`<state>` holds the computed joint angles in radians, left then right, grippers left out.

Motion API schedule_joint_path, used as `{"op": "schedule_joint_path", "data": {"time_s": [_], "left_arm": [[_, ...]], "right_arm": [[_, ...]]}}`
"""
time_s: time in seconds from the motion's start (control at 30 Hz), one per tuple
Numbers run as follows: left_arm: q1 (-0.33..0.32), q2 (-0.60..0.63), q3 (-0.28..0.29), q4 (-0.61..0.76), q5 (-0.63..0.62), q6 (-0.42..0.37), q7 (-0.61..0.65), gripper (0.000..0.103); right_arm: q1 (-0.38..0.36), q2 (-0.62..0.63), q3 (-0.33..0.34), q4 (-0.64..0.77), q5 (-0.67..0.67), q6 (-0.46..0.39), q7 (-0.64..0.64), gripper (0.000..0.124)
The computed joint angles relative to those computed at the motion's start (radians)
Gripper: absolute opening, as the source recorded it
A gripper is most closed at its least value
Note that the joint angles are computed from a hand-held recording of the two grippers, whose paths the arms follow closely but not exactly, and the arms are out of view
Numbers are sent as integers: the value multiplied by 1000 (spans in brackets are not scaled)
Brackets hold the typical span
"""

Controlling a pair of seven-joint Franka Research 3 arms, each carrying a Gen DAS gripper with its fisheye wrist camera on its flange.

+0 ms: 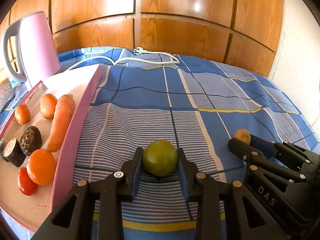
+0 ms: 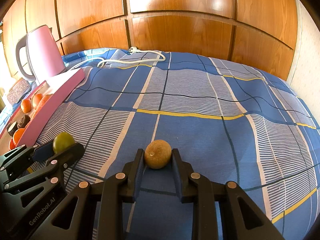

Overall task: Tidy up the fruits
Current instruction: 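Lift the green lime with the left tool while the right tool lifts the brown fruit, then carry the lime and brown fruit over the pink tray with both tools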

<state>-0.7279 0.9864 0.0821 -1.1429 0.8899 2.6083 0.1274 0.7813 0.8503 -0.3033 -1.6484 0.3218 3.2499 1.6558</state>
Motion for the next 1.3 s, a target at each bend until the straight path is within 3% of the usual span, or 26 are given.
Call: {"op": "schedule_joint_path", "data": {"time_s": [0.2,0.37,0.73,1.3], "left_arm": [[5,-14,-14,-14,-16,-14,21,32],[14,-43,-28,-53,-31,3,23,32],[-9,-125,-7,-149,47,45,-64,32],[13,-221,-29,-263,150,70,-187,32]], "right_arm": [[33,1,-36,-4,2,-16,16,27],[30,-19,-25,-29,-5,-14,29,27],[-45,-91,92,-95,-10,-5,-4,27],[-62,-127,140,-122,-14,-1,-35,27]]}}
